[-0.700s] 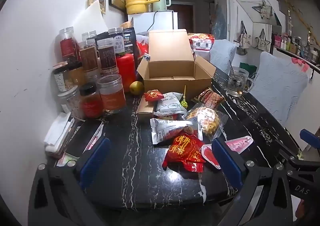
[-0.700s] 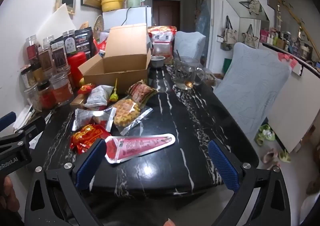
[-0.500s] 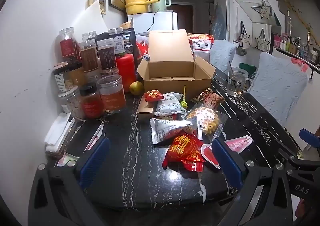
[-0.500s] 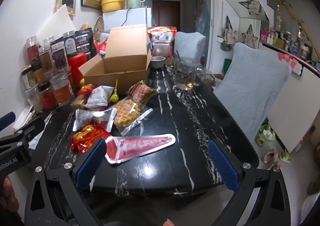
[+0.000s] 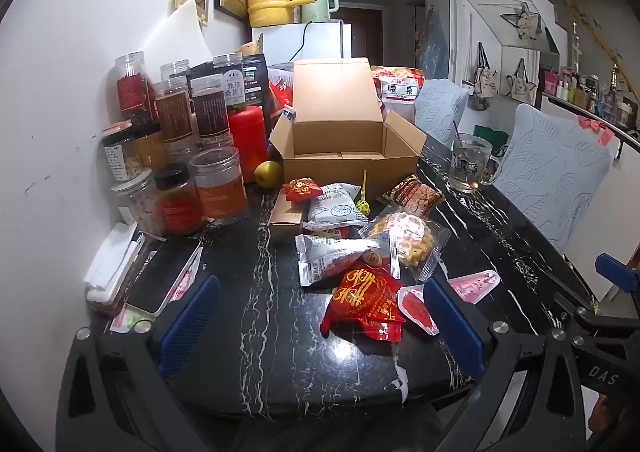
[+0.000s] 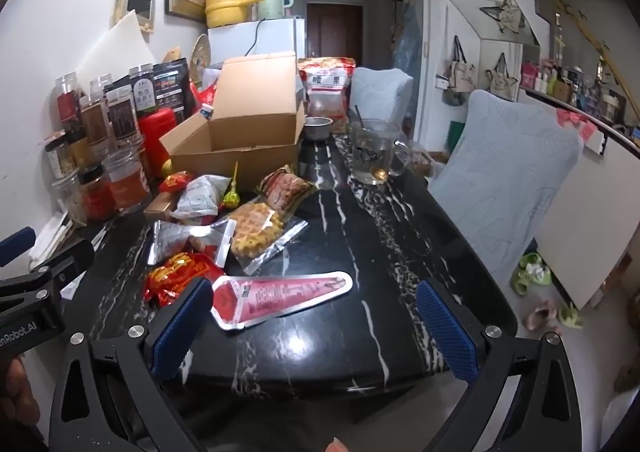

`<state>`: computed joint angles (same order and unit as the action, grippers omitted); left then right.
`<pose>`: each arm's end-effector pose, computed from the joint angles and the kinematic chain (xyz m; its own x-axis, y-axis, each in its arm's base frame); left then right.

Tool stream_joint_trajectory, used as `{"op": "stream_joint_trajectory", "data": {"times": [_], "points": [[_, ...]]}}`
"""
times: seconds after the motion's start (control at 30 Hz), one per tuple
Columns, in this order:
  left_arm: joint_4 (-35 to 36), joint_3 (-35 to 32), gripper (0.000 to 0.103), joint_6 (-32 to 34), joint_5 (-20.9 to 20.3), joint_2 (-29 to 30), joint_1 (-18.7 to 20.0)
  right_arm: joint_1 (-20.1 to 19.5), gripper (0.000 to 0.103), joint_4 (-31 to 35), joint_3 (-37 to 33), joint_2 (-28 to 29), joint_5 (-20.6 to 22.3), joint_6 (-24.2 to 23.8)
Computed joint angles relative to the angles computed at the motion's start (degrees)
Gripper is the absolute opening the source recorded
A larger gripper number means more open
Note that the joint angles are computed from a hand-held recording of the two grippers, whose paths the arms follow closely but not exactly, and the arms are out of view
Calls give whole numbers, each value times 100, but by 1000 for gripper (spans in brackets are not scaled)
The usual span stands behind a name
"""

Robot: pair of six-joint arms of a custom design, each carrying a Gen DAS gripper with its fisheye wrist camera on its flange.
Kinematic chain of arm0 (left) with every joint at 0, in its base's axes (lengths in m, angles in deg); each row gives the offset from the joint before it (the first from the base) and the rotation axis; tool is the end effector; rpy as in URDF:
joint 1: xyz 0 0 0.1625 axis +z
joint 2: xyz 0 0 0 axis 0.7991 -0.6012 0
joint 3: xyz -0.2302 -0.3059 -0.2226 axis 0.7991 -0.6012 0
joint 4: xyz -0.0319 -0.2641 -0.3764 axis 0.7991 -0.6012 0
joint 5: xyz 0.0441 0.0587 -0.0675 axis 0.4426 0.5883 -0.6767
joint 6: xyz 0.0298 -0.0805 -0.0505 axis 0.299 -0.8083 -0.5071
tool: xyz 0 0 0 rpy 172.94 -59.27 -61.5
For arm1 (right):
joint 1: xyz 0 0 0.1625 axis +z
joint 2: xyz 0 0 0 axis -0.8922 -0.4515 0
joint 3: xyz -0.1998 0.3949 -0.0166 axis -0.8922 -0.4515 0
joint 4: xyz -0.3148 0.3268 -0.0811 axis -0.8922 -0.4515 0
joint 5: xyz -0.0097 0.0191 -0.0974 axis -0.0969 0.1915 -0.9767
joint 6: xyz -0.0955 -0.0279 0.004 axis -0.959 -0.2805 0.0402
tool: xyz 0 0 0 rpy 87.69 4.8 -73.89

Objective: Organize snacks

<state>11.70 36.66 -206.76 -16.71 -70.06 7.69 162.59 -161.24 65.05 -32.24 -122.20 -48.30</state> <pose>-0.1663 -0.7510 0.1496 -0.6602 -0.3150 -0.6819 0.4777 0.5245 -0.7048 0.2331 -0.8114 0.1001 -0.6612 -0.3125 0.6820 -0.7102 0.5538 -0.4346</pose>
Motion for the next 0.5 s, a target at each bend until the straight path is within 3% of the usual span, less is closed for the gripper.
{"op": "stream_joint_trajectory", "data": {"times": [0.5], "points": [[255, -117, 103, -167, 79, 66, 41, 14, 103, -14, 0, 11, 13, -33]]}}
